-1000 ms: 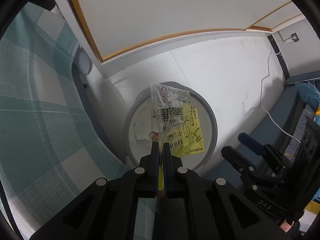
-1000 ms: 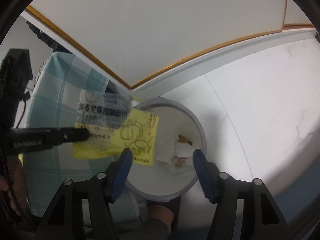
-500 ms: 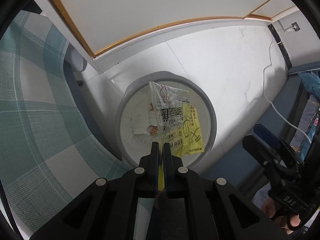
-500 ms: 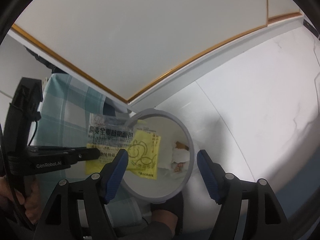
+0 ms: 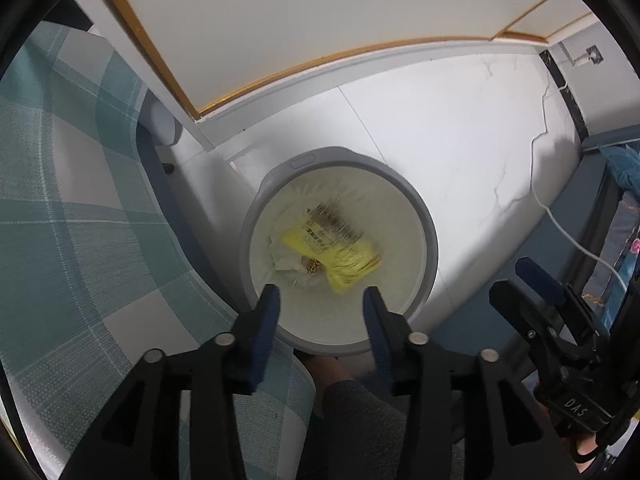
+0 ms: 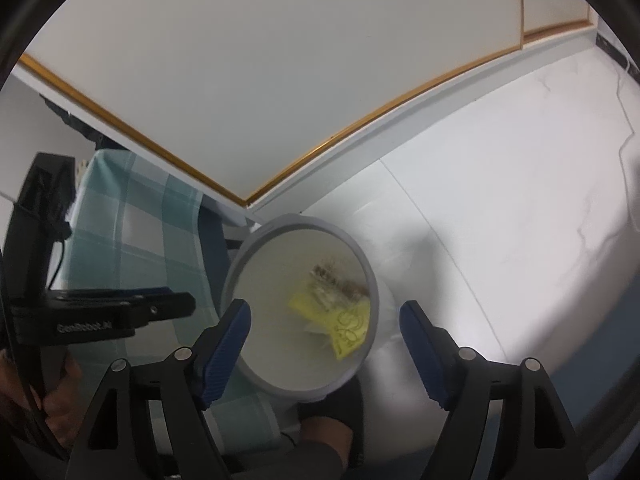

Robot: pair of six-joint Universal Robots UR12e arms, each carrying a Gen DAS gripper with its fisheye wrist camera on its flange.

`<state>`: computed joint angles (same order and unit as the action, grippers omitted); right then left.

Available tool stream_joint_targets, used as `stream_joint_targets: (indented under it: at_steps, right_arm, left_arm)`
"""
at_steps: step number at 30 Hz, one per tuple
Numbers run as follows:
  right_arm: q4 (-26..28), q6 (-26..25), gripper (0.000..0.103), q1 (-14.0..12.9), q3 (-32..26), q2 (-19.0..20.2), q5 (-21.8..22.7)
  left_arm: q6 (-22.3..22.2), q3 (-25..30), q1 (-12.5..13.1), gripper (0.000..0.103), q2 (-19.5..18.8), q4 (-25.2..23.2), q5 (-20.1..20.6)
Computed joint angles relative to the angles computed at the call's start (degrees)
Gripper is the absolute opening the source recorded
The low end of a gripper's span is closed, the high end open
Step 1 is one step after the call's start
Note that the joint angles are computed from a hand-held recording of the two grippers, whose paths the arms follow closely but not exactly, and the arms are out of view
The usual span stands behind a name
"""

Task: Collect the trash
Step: 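Move both tools from the bin back over the last yellow bag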

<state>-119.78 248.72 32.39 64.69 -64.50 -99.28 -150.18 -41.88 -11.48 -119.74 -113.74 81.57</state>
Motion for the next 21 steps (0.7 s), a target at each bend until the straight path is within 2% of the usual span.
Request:
stream_joint_targets:
  at_steps: [6,9,21]
  right_arm:
    - [3.02,-1.96,0.085,0.71,-3.94,1.13,-3.60]
    - [4.57,-2.87,0.087,1.13,-6.32,1.84,-5.49]
    - [11.53,-7.51,0.089,3.69,-19.41,6.19,-13.52]
  left_arm:
    - [-0.70,-2.17,1.19,0.059,1.97,4.58,-3.22]
    - [-0.34,-3.62,1.71,0.063,3.43,8.47,-4.64]
    - [-3.44,-7.59,5.76,0.065,7.72,20.91,-11.22]
